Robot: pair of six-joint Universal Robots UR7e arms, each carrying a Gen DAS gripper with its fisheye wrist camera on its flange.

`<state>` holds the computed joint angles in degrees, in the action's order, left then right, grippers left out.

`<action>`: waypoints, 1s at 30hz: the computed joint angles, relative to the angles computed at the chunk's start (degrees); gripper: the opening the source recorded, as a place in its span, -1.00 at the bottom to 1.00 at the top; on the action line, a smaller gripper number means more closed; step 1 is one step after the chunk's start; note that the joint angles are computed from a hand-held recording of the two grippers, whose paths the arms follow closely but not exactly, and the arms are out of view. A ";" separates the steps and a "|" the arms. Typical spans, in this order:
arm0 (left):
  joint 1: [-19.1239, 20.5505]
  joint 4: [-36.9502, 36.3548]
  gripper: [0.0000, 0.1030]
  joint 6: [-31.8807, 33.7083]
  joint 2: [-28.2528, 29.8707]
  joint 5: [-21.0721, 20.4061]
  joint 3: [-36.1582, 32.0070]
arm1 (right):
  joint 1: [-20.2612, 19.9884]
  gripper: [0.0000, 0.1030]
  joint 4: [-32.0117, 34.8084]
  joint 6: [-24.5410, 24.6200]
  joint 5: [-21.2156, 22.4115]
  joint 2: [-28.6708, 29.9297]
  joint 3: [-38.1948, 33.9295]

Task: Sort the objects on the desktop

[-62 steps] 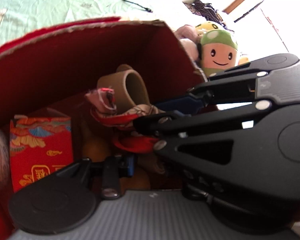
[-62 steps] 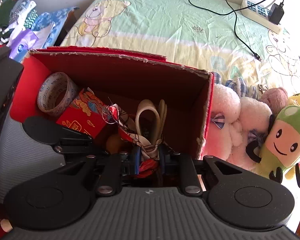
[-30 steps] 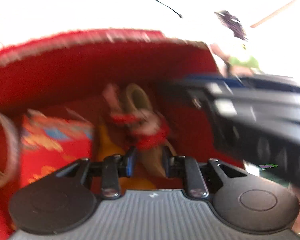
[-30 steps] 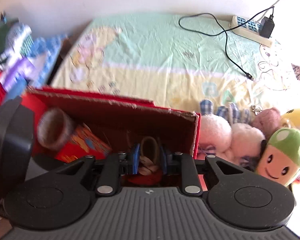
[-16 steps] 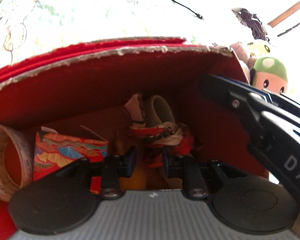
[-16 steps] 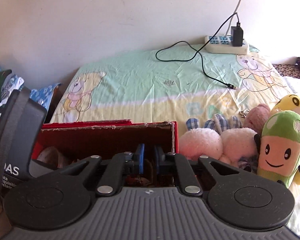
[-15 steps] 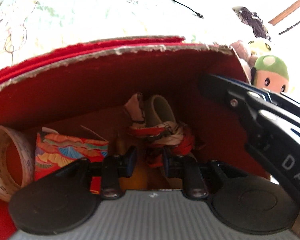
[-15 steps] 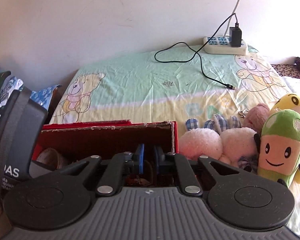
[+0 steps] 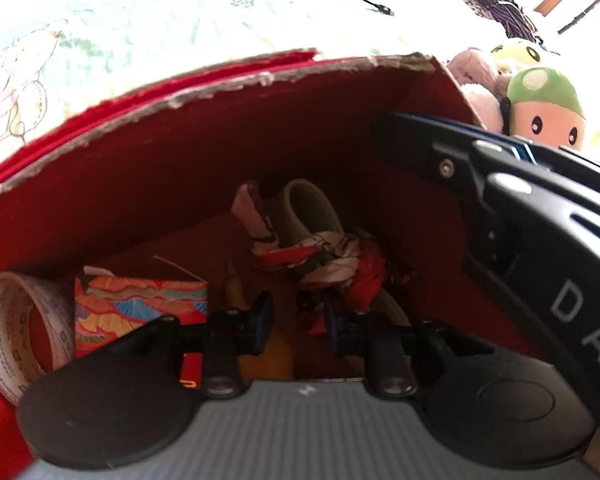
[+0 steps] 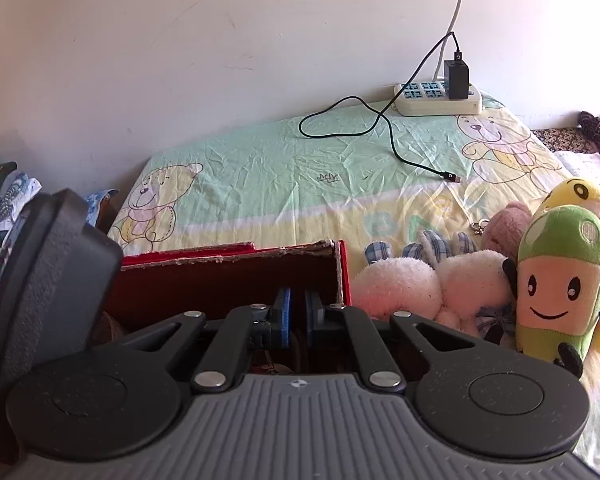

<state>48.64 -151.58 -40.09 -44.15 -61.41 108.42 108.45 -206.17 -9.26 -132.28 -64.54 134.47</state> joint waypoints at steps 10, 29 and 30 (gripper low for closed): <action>0.52 0.68 -0.66 6.50 3.04 -2.36 -4.98 | -0.38 -0.96 -0.78 2.88 2.57 -2.03 2.23; -1.41 5.72 -0.62 6.07 3.23 -0.64 -6.32 | 0.87 -0.96 0.64 1.84 -0.80 -1.06 1.16; -1.19 5.01 -0.62 6.78 1.65 -0.23 -4.02 | 0.83 -0.96 0.64 1.75 -0.76 -1.04 1.11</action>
